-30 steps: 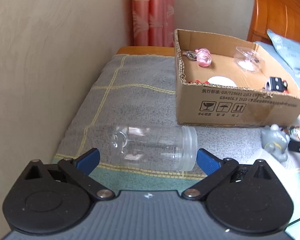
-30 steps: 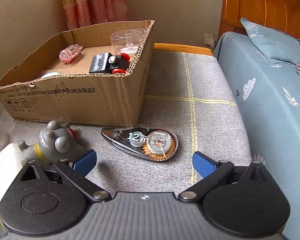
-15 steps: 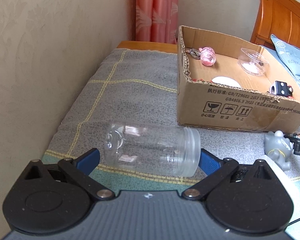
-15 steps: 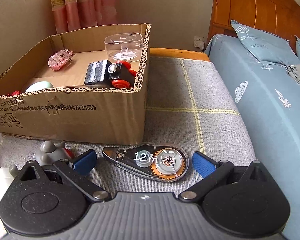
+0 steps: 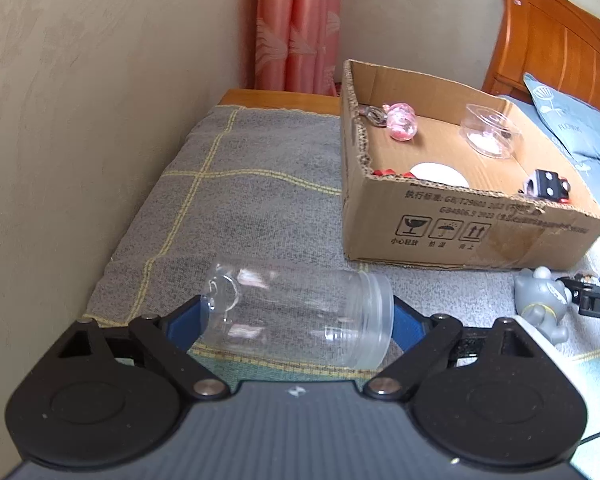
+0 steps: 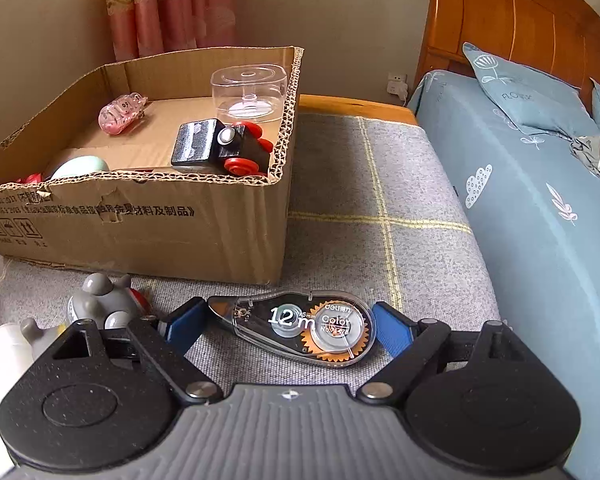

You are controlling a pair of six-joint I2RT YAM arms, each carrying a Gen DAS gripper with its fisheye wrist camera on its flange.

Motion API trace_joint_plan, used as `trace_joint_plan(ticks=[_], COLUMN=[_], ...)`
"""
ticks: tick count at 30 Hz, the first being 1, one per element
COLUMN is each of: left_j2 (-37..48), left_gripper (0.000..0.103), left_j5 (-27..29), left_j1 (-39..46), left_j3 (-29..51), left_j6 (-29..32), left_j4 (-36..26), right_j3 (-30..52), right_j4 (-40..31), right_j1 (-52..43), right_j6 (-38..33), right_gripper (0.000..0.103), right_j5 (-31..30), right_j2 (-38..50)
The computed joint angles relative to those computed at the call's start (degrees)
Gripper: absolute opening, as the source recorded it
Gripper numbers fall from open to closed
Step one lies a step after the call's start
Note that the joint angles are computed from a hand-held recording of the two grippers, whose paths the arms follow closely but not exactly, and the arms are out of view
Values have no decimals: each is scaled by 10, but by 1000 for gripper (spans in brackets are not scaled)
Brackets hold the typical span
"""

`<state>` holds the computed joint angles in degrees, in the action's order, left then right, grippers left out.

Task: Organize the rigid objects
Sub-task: 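Grasp the tall clear jar with the left tool while the right tool grasps the correction tape, then carry the jar and correction tape into the box and open both tools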

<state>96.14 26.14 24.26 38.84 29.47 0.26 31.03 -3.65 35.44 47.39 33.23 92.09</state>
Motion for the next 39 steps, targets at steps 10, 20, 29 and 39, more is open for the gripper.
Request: trace_joint_plan(ticks=[10,20,29,39], left_j2=[-97,-127,-48,31], left_gripper=[92,92,92,94], left_j5=[59,94,20,-49], left_j1=[16,-47,-173,-223], left_j3=[23,103,193,244], left_j6=[87,86,8,-34], left_j4=[-132,-206,-149,-103], right_j3=[-38,-1,42,70], right_j4=[-61,-128,-129,-135], right_j1=[9,24,22,12], right_j6=[-97,-199,-243,-264], right_gripper=[92,92,92,92], right_j5=[-45,-67,-66,-62], right_j2=[-164,-278,-262,-244])
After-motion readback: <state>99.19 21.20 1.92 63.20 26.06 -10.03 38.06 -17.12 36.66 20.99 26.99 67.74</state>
